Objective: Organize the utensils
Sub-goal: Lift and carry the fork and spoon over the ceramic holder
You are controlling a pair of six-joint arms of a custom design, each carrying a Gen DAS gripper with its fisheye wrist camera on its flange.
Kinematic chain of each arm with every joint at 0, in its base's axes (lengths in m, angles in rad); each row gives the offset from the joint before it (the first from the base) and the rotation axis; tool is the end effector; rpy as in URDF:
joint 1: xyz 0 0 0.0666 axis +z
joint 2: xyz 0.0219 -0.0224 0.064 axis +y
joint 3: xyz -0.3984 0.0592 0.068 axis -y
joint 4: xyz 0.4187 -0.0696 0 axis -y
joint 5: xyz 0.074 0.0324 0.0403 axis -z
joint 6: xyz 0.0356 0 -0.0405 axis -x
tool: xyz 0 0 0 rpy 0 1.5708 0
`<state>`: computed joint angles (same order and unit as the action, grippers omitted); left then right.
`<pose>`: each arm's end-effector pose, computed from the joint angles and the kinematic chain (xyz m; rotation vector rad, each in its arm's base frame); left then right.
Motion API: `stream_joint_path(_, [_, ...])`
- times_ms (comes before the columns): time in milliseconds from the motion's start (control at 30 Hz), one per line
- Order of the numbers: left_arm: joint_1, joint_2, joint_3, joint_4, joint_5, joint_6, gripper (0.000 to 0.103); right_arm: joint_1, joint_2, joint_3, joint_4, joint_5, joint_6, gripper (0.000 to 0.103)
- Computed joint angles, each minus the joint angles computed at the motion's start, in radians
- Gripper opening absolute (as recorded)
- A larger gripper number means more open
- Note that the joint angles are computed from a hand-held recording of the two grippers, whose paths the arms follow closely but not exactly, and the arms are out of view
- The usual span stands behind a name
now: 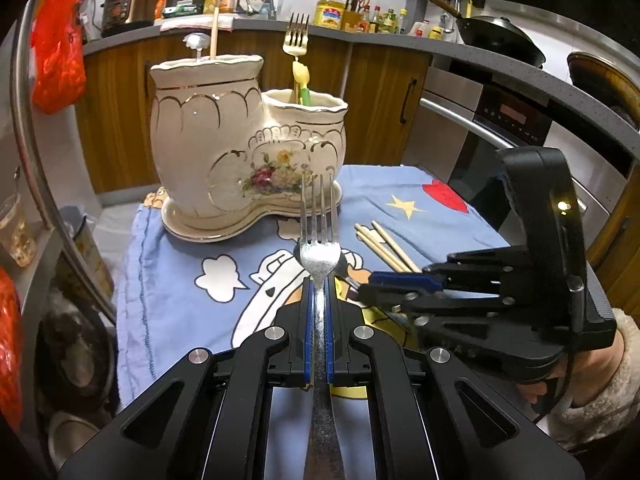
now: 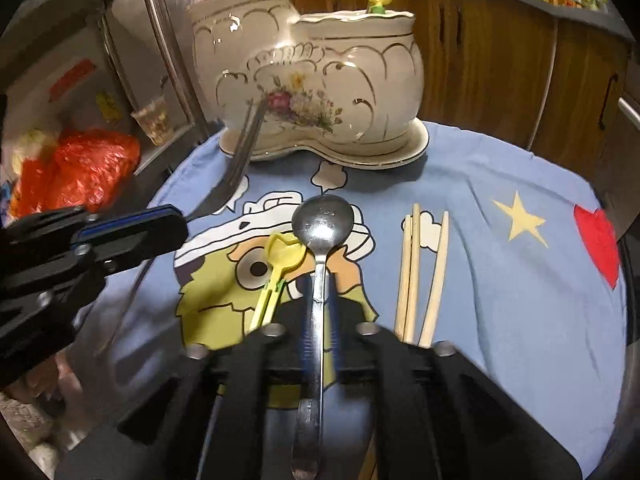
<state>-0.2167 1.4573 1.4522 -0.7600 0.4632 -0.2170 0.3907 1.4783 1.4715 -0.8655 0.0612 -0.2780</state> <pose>0.5231 -0.1319 0.4585 0.7158 2.1818 -0.5387 0.5019 0.2039 0.4467 -0.1109 2.4511 0.2223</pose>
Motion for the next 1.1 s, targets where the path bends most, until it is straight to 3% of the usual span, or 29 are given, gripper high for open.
stream_joint_path(333, [0.023,0.001,0.003,-0.007,0.029,-0.006,0.005,0.010,0.075,0.081,-0.043,0.067,0.034,0.017])
stream_joint_path(400, [0.025,0.002,0.004,-0.008,0.033,-0.009,0.005,0.006,0.071,0.076,-0.039,0.057,0.033,0.006])
stream_joint_path(433, [0.026,0.003,0.005,-0.009,0.034,-0.009,0.005,0.003,0.065,0.069,-0.033,0.049,0.029,0.006])
stream_joint_path(933, [0.040,-0.019,-0.002,0.048,0.069,0.038,0.005,-0.002,-0.140,-0.106,0.219,0.040,0.029,0.005])
stream_joint_path(1100, [0.054,-0.033,0.039,0.086,0.128,0.081,0.005,-0.008,-0.199,-0.125,0.349,0.055,0.037,0.005])
